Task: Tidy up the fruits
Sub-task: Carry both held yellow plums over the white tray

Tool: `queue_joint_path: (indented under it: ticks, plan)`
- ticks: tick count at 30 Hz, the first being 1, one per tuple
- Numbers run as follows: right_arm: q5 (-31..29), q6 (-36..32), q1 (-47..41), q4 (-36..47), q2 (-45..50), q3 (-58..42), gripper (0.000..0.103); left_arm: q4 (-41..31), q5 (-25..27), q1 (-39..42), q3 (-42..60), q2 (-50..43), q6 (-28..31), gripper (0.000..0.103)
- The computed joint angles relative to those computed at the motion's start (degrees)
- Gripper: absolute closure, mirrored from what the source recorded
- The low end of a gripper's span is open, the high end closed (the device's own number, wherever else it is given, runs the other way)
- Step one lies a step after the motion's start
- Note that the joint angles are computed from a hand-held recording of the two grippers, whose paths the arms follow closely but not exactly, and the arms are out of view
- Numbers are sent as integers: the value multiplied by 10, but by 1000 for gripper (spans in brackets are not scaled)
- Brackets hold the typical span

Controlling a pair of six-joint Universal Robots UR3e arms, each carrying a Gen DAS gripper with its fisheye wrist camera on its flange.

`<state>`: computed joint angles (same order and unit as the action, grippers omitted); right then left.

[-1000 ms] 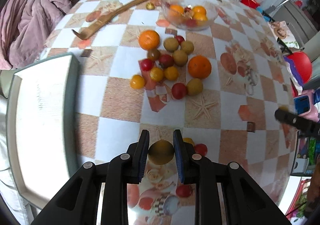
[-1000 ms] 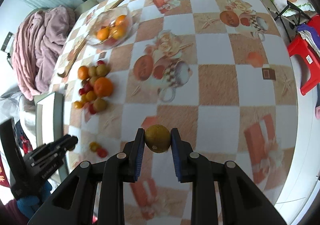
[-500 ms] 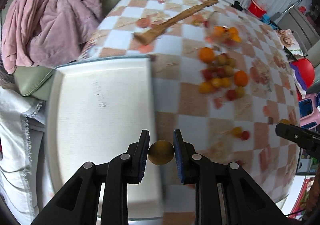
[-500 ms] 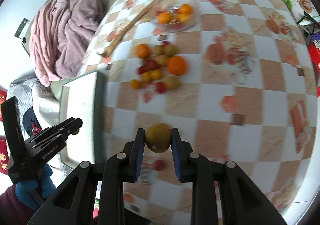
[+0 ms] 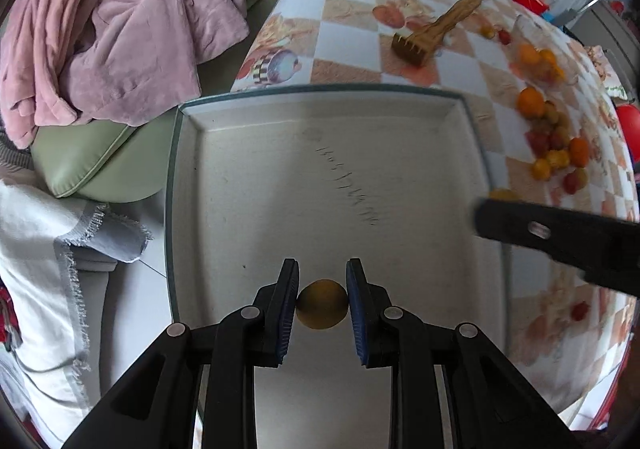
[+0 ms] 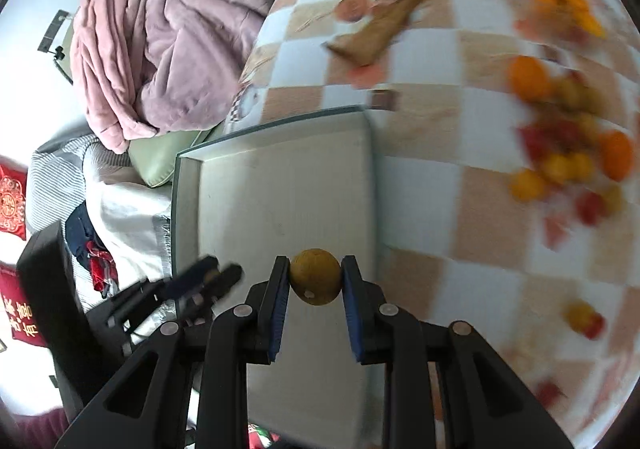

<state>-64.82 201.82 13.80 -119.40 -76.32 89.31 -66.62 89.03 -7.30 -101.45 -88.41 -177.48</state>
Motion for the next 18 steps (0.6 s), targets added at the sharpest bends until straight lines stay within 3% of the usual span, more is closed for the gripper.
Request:
queue_joint_path:
  ticks: [6, 12, 18]
  plan:
    - [-55, 36, 23, 26, 104, -98, 75, 23, -2, 16, 6, -35, 34, 77]
    - [-103, 58, 8, 24, 106, -108, 75, 50, -15, 14, 55, -99, 82, 77]
    - [-129, 81, -27, 16, 83, -90, 74, 62, -15, -18, 139, -169, 93, 76]
